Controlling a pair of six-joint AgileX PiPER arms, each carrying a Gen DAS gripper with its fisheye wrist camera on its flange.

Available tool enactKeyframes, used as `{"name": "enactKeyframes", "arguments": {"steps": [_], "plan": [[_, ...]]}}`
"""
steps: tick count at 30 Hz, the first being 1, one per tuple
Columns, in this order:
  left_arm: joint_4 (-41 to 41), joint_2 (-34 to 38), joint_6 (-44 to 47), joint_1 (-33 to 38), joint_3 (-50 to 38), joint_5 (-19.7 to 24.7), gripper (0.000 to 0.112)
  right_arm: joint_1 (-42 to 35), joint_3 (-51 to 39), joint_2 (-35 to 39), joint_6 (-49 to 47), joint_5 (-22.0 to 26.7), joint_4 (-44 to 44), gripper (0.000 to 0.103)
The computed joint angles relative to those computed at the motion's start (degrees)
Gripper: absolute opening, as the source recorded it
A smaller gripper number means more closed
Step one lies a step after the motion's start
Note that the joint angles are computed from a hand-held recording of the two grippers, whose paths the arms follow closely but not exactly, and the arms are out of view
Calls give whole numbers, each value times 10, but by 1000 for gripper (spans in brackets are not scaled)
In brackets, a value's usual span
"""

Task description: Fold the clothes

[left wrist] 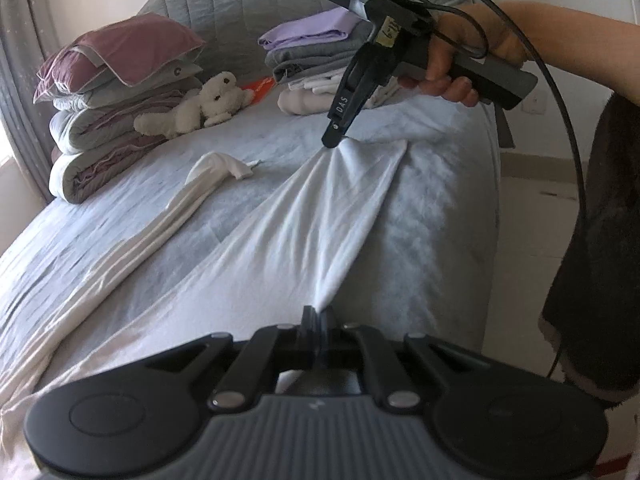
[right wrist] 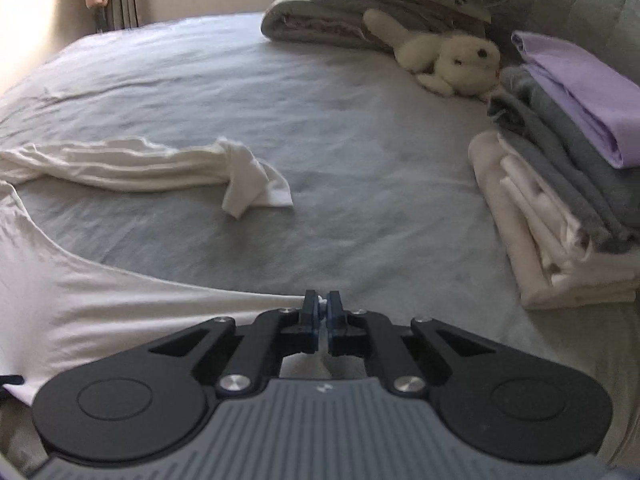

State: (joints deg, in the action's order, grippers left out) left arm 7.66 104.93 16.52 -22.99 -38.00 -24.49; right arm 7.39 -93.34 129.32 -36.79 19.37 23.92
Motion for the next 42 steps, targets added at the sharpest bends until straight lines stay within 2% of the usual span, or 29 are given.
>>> {"name": "enactKeyframes", "arguments": {"steps": [4,8,10,11,18,21,25,29,31,37,42], "plan": [[-7,3,4,-1,0,-3,4,17,-6,9,76,-8,-93,7],[38,-17,-39,15,8,-2,20,9,-17,6,68,9,-48,23],[78,-29,-77,30,18,-12,29,10,-10,-1,60,-5,-29,33],[93,-35,-91,38,23,-18,30,11,-6,-5,54,-12,-17,34],[137,-69,-124,102,56,-30,32,24,-6,-14,-61,4,115,35],[149,-76,-148,145,63,-29,33,41,-17,-6,-78,19,121,35],[185,-80,-181,199,63,-11,33,69,-44,12,-59,39,88,35],[219,-98,-183,246,81,-11,33,97,-72,27,-58,65,81,35],[240,-112,-188,273,94,-12,33,107,-76,28,-93,81,110,35],[338,-151,-222,352,133,-19,33,138,-17,-7,-293,121,239,35],[461,-157,-290,406,150,-49,33,143,41,-39,-497,208,350,34]]}}
